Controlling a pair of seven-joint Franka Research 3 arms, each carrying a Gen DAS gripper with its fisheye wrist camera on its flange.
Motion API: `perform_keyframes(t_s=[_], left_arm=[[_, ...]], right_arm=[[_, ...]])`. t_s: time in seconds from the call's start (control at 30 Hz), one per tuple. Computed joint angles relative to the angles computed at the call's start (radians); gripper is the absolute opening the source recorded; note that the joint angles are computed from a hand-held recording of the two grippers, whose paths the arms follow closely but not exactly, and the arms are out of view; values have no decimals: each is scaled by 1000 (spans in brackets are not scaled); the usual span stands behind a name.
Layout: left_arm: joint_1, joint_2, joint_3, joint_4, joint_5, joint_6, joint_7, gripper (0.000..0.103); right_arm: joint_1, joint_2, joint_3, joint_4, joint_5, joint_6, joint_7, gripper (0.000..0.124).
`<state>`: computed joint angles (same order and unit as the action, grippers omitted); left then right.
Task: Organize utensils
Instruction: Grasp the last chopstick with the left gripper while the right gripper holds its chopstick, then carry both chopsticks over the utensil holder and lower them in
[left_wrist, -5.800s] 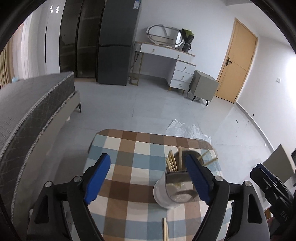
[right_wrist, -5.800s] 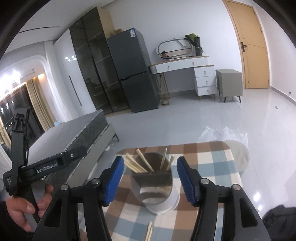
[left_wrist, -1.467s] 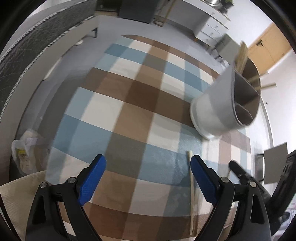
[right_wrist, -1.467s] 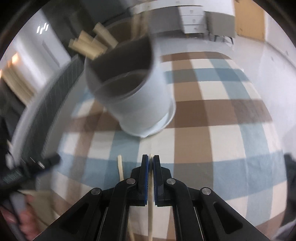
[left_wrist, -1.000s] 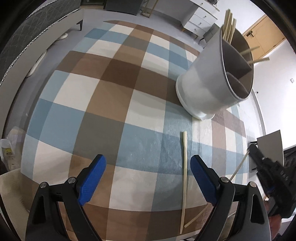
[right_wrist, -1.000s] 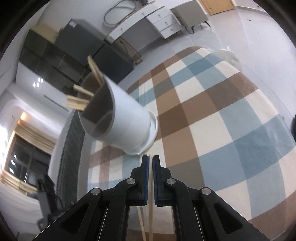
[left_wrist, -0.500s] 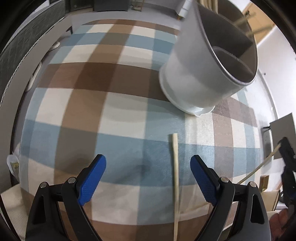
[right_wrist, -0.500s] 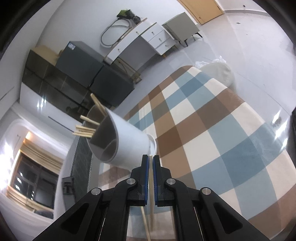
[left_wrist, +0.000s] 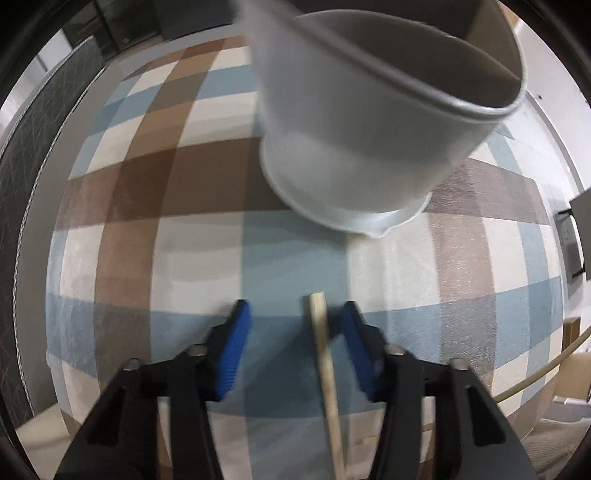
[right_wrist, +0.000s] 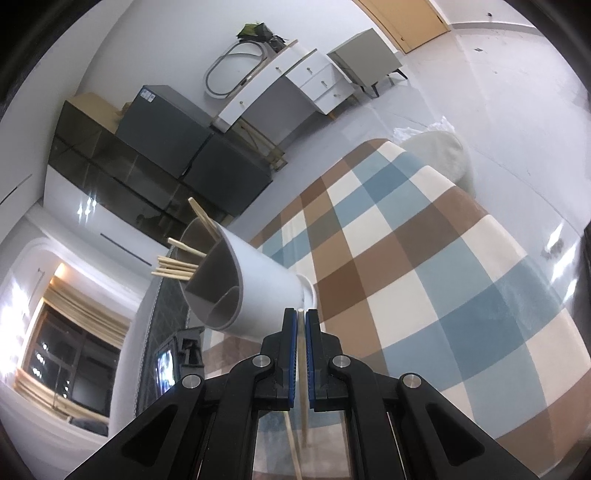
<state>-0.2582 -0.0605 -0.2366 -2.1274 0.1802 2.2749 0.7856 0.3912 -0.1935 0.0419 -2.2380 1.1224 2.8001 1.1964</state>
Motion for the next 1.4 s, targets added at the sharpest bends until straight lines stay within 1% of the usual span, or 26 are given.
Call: perform_keyframes(t_s=[0.03, 0.07, 0.1, 0.2, 0.27, 0.33, 0.43, 0.5, 0.6, 0.63, 0.7, 0.77, 0.87, 0.97, 1.07, 1.13, 1.27, 1.33, 1.4], left_arm=[[-2, 8, -1, 9, -3, 1, 10, 20], [-3, 17, -1, 20, -11, -1, 21, 8], [-4, 27, 0, 31, -27, -1, 36, 2], [-6, 49, -2, 52, -39, 6, 56, 2], [-9, 63, -5, 65, -35, 27, 55, 2], [-10, 53, -5, 56, -23, 69, 46, 2], [-9, -8, -5, 2, 13, 163, 19, 2], [-6, -72, -5, -51, 43, 219, -5, 2], [6, -146, -15, -101, 114, 285, -62, 2], [4, -174, -8, -128, 110, 324, -56, 2], [13, -223, -23, -160, 142, 349, -92, 2], [21, -251, -25, -182, 161, 397, -114, 2], [23, -307, -29, -224, 174, 433, -136, 2], [38, -313, -36, -227, 191, 467, -155, 2], [39, -338, -32, -248, 191, 495, -155, 2], [27, -350, -19, -266, 173, 513, -144, 2], [10, -377, -3, -281, 140, 501, -113, 2], [6, -397, 2, -294, 128, 513, -97, 2], [0, -418, 10, -306, 116, 521, -79, 1]], right_arm=[[0, 0, 1, 1, -3, 1, 0, 4], [0, 1, 1, 1, -6, 2, 0, 4], [0, 2, 1, 2, -9, 2, 2, 4], [-3, 1, 5, 0, -34, 4, 15, 4], [-4, -2, 9, -4, -59, 12, 26, 4], [-3, -6, 9, -8, -77, 16, 33, 4], [2, -15, 12, -17, -105, 36, 39, 4], [8, -21, 15, -23, -125, 49, 37, 4], [22, -39, 20, -39, -162, 78, 26, 4], [32, -49, 18, -46, -162, 87, 12, 4], [46, -65, 18, -59, -178, 105, -8, 4], [64, -80, 15, -70, -186, 126, -30, 4], [74, -99, 23, -87, -229, 155, -22, 4], [71, -118, 42, -110, -300, 184, 24, 4], [48, -137, 74, -130, -404, 205, 107, 3], [48, -145, 78, -134, -452, 219, 145, 4], [11, -158, 123, -137, -584, 227, 247, 3], [-13, -161, 149, -136, -653, 231, 297, 3], [-24, -167, 161, -137, -706, 228, 336, 3]])
